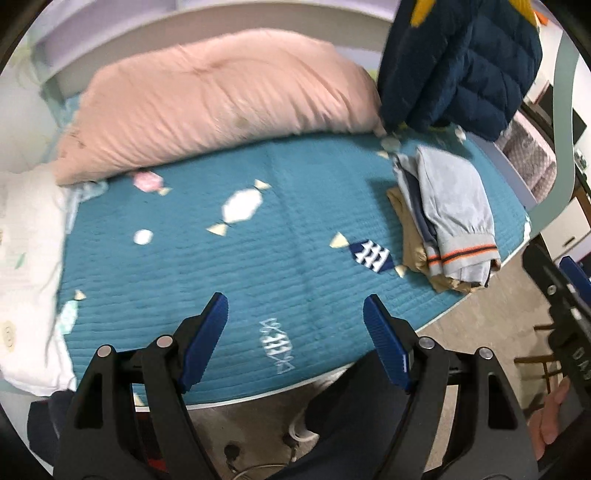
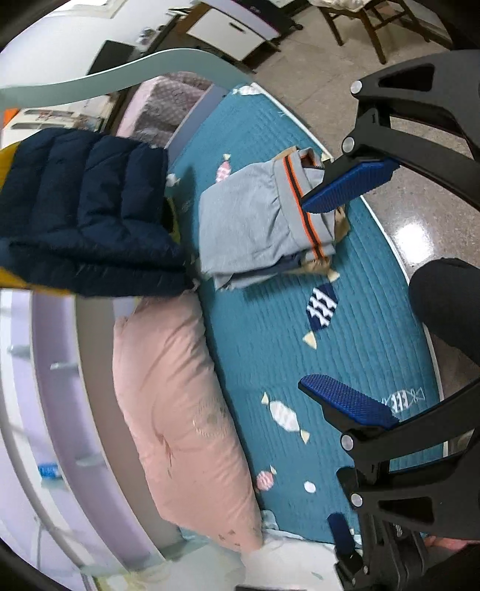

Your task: Fold large clothes

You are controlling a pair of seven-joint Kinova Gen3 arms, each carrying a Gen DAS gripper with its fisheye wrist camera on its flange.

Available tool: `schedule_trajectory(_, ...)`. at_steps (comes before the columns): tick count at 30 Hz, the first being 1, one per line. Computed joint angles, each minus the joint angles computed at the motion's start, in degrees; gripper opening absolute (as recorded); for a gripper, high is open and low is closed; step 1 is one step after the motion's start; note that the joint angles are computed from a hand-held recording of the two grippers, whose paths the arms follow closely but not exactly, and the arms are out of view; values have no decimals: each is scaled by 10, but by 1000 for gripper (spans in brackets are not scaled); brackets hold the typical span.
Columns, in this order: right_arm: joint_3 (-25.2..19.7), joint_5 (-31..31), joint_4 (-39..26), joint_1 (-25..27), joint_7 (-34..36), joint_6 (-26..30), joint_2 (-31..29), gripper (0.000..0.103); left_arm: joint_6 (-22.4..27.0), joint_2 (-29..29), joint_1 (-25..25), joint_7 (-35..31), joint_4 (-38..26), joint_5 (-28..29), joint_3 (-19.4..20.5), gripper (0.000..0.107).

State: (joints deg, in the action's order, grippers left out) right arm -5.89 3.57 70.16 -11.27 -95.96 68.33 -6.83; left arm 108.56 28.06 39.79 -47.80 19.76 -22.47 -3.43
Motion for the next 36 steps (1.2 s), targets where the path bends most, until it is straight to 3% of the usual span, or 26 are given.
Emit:
schedule_trajectory(9, -45, 13, 1, -27, -28, -9, -36, 86, 5, -77, 74, 27, 57, -129, -14, 81)
schedule_trajectory(16, -61, 18, -19, -37, -36, -12, -59, 86, 30, -83, 142, 6, 15, -242, -26, 82)
schedule_trajectory(21, -73, 24, -21, -32, -38, -22, -76, 87, 41, -71, 178, -21, -33, -287, -51, 85)
schedule_trajectory(31, -89, 35, -35, -17, -51, -18, -86, 87, 46, -52, 222, -61, -101, -296, -111, 85)
schedule_trajectory(36, -94, 35, -36, -13, -54, -12, -94, 87, 39, -58, 239, -58, -93, -294, -125, 87)
